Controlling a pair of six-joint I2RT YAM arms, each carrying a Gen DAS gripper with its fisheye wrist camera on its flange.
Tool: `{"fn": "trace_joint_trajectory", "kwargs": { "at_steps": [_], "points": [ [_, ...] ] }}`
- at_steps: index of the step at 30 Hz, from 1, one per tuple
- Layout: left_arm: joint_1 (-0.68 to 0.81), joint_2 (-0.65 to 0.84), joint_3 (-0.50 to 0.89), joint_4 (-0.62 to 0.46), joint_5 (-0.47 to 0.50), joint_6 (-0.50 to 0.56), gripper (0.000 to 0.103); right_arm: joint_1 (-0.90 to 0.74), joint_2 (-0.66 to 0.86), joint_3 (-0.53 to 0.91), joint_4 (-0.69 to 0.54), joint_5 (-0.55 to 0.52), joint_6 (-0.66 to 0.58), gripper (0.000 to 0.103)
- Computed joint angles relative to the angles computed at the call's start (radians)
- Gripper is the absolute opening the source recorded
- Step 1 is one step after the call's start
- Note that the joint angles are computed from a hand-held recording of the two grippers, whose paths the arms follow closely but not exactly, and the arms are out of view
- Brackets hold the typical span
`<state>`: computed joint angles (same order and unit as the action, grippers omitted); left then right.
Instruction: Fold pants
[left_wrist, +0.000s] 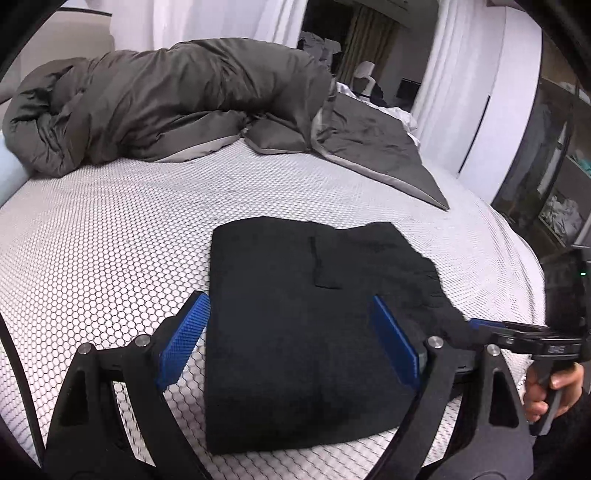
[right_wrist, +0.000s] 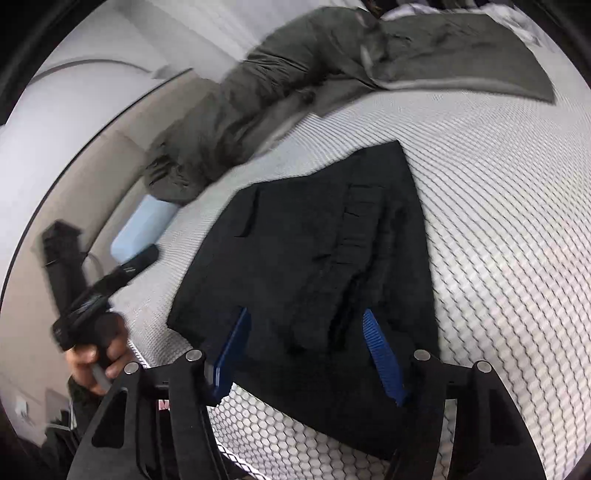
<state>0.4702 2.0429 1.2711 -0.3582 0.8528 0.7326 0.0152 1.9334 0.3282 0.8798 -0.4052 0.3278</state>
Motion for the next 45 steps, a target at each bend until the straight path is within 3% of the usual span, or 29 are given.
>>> {"fn": "trace_joint_trajectory", "kwargs": {
  "at_steps": [2,4,6,10,15,22,23,24,25,27,29,31,33,36,38,41,45],
  "points": [
    [-0.004,0.05,0.022,0.051,-0.011,-0.036,0.087,0.027,0.008,0.019,-0.003,0.013,-0.007,0.064],
    [0.001,0.09,0.059,0.051,-0.028,-0.052,0.087,0.049,0.026,-0.006,0.091,0.088,-0.016,0.064],
    [0.016,0.134,0.116,0.017,-0.013,-0.055,0.087,0.002,0.086,-0.031,0.216,-0.009,0.023,0.064],
    [0.031,0.177,0.167,0.032,-0.024,-0.079,0.087,-0.004,0.108,-0.025,0.226,-0.07,-0.008,0.064],
    [0.046,0.253,0.293,-0.069,-0.003,-0.112,0.087,-0.031,0.142,0.015,0.153,-0.103,-0.023,0.064],
    [0.045,0.282,0.33,-0.084,-0.011,-0.102,0.087,-0.008,0.158,0.097,0.034,-0.041,-0.03,0.063],
    [0.04,0.284,0.326,-0.069,-0.018,-0.106,0.087,-0.002,0.17,0.101,0.048,-0.025,-0.016,0.046],
    [0.037,0.282,0.323,-0.062,-0.023,-0.109,0.087,0.016,0.171,0.112,0.042,0.013,-0.009,0.015],
    [0.035,0.279,0.314,-0.052,-0.029,-0.113,0.087,0.046,0.155,0.114,0.028,0.094,-0.01,0.013],
    [0.032,0.283,0.315,-0.044,-0.039,-0.123,0.087,0.07,0.109,0.064,0.091,0.153,0.004,0.011],
    [0.037,0.285,0.322,-0.059,-0.031,-0.119,0.087,0.131,-0.018,-0.028,0.131,0.263,-0.008,0.011],
    [0.041,0.287,0.331,-0.076,-0.025,-0.106,0.087,0.177,-0.138,-0.064,0.034,0.349,-0.031,0.011],
    [0.041,0.285,0.321,-0.065,-0.033,-0.093,0.087,0.164,-0.123,-0.05,-0.017,0.354,-0.048,0.012],
    [0.033,0.29,0.313,-0.05,-0.066,-0.088,0.087,0.071,0.049,0.042,-0.06,0.25,-0.018,0.022],
    [0.031,0.293,0.317,-0.057,-0.076,-0.093,0.087,0.0,0.113,0.019,0.05,0.126,0.007,0.03],
    [0.032,0.28,0.302,-0.052,-0.062,-0.092,0.087,-0.066,0.084,-0.049,0.13,0.042,0.016,0.045],
    [0.028,0.266,0.27,-0.022,-0.076,-0.073,0.087,-0.135,0.11,-0.061,0.154,-0.053,0.008,0.045]
  ]
}}
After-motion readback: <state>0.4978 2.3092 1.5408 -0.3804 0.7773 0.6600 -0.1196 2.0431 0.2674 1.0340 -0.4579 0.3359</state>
